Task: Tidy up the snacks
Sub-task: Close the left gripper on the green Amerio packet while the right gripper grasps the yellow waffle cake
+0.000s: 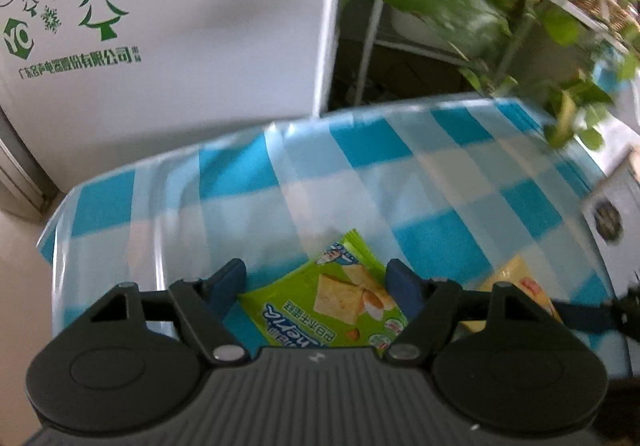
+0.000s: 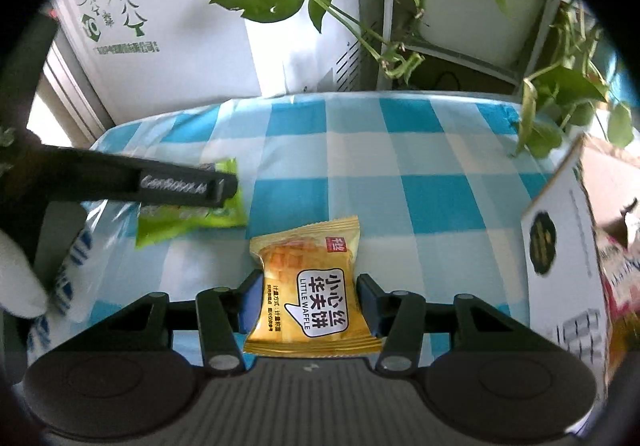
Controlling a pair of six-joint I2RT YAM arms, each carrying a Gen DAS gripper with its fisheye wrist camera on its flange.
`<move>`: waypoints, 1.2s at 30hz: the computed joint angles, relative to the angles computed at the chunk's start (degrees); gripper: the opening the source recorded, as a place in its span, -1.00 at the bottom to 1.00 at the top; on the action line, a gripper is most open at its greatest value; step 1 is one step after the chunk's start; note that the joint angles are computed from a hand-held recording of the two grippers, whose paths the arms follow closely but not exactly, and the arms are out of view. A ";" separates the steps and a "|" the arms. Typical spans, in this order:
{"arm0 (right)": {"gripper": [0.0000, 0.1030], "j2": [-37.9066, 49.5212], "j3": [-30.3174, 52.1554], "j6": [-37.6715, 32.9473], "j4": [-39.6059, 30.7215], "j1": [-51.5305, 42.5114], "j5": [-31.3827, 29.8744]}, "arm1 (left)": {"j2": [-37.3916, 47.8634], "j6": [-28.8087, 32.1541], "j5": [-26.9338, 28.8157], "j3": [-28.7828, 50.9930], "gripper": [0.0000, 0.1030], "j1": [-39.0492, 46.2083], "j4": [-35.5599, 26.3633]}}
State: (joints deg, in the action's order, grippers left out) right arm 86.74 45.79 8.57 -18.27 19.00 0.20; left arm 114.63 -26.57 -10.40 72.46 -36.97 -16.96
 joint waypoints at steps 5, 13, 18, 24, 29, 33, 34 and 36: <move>0.10 -5.72 -3.48 2.37 -3.79 1.20 0.65 | -8.03 -1.02 0.91 -9.49 0.47 -2.58 0.83; 0.11 -17.07 -9.43 7.99 -11.31 3.51 0.35 | -18.93 -4.70 -1.89 -21.44 0.47 -10.21 1.02; 0.12 -24.29 -12.88 12.49 -15.53 6.09 0.00 | -24.89 -12.14 -3.10 -27.45 0.56 -14.33 1.90; 0.33 -33.30 -15.82 17.24 -19.13 4.87 -3.30 | -29.25 -16.78 -5.80 -31.72 0.64 -18.60 2.98; 0.41 -34.15 -16.56 17.57 -18.93 5.24 -1.88 | -28.15 -12.85 -8.53 -31.06 0.64 -20.10 3.10; 0.40 -31.62 -16.31 18.09 -17.45 7.29 0.76 | -26.05 -7.09 -9.98 -30.15 0.67 -20.77 3.89; 0.40 -30.93 -16.21 18.12 -16.97 7.63 0.94 | -25.36 -4.72 -9.95 -29.84 0.67 -21.03 4.07; 0.40 -29.96 -16.03 18.38 -16.50 8.37 1.32 | -23.81 -0.58 -9.55 -29.00 0.68 -21.72 3.91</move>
State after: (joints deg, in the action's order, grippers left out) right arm 56.78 29.76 26.96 -34.78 27.37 1.52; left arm 90.82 -27.15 -19.94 43.45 -58.68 -13.04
